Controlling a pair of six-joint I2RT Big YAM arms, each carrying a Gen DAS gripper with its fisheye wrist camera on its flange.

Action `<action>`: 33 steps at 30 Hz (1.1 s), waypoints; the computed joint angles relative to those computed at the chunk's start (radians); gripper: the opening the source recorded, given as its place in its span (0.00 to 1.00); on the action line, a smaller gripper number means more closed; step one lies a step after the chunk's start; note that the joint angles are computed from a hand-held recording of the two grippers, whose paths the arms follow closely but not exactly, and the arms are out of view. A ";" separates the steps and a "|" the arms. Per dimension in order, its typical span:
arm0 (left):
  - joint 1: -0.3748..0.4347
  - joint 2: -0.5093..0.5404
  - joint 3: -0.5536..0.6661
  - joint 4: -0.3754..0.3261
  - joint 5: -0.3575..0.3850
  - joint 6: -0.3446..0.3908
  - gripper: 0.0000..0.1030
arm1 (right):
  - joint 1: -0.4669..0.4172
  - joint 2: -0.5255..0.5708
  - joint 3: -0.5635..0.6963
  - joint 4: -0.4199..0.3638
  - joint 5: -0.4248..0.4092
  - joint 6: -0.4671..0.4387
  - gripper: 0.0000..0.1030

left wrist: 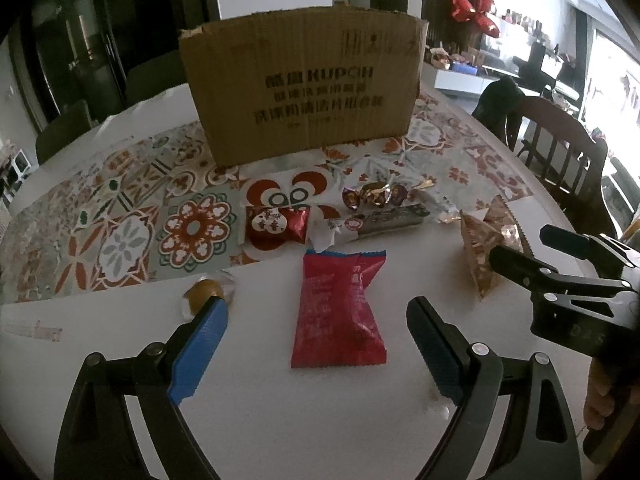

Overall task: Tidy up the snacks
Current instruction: 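Grasp the red snack bag with the left tool while the right tool grasps the tan biscuit bag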

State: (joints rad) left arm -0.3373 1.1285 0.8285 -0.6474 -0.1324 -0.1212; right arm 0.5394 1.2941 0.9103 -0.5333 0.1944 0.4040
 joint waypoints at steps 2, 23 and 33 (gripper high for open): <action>0.004 0.016 0.005 0.003 0.007 0.001 0.89 | -0.005 0.010 0.004 0.000 -0.004 -0.001 0.79; 0.043 0.112 0.028 0.023 0.094 -0.027 0.60 | -0.011 0.072 0.014 0.061 -0.054 -0.014 0.63; 0.031 0.091 0.015 0.039 0.084 -0.023 0.35 | -0.003 0.054 -0.003 0.074 -0.071 0.000 0.46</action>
State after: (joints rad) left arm -0.3068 1.2195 0.8438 -0.6086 -0.0480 -0.1441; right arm 0.5366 1.3483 0.9075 -0.4595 0.1234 0.4043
